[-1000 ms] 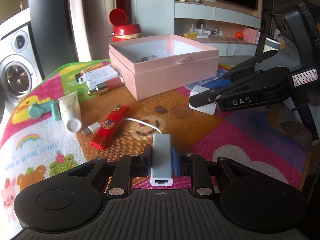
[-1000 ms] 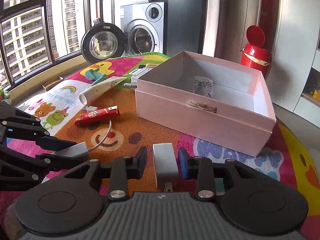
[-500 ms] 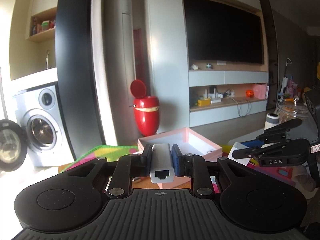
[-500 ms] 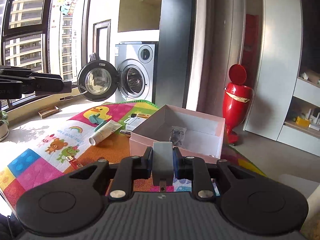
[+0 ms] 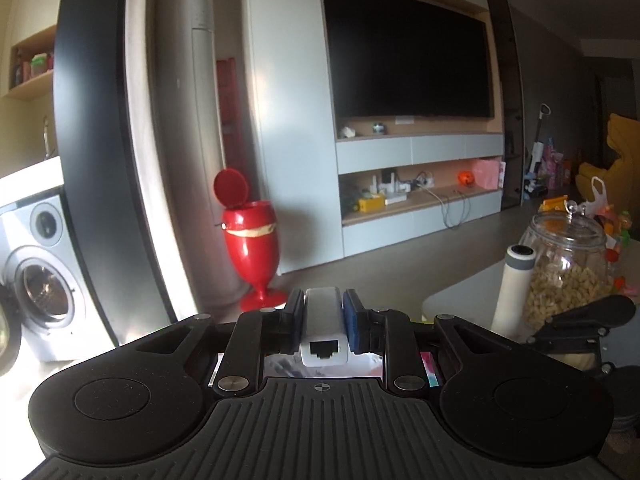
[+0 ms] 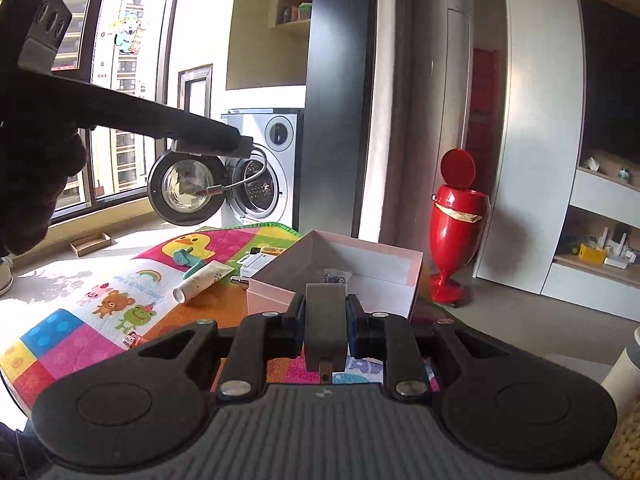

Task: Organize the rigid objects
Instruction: 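Release the USB adapter into the pink box with the left tool while the right tool releases the charger, then grasp the white cream tube with the left tool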

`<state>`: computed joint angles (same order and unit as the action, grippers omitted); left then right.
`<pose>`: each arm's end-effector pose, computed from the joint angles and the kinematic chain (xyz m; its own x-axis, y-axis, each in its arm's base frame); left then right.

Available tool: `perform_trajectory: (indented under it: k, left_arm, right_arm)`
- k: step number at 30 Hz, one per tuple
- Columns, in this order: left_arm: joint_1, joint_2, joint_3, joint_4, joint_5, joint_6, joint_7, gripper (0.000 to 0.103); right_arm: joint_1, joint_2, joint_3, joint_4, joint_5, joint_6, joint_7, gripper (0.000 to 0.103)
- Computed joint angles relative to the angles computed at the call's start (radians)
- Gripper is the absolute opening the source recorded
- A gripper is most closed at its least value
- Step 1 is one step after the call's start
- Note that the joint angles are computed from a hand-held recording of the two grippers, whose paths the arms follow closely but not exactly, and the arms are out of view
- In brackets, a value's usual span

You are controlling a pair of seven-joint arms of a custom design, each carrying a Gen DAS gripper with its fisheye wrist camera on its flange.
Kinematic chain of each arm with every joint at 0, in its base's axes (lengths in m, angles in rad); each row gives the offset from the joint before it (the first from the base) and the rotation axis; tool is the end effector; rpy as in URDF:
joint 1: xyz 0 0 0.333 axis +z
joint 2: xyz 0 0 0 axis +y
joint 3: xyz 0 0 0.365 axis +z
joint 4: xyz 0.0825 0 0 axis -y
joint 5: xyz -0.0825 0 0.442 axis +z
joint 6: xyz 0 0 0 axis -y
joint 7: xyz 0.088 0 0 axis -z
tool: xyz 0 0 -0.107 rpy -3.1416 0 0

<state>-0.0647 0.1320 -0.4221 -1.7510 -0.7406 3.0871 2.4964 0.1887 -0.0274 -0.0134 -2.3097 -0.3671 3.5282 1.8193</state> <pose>0.6509 -0.2596 0.6546 -0.5448 -0.8315 -0.1088 -0.2229 0.2687 -0.9371 0.5687 0.1451 0.5171 0.3282 -0.9437 0.0415 -0.3069 -0.1481 -0.9402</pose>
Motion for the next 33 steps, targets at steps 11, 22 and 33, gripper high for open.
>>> perform_trajectory:
  k: [11,22,33]
  left_arm:
    - [-0.131,0.298,0.198,0.283,0.264,-0.029,-0.583,0.028]
    - [-0.05,0.066,0.248,-0.168,0.502,0.014,-0.786,0.028]
    - [0.027,0.014,0.265,-0.283,0.671,0.002,-1.039,0.028]
  right_arm:
    - [-0.106,0.114,0.071,0.127,0.062,-0.138,0.028,0.02]
    - [-0.464,0.418,0.51,0.62,0.08,-0.323,0.082,0.029]
    - [-0.087,0.385,0.145,0.565,0.045,-0.375,-0.001,0.052]
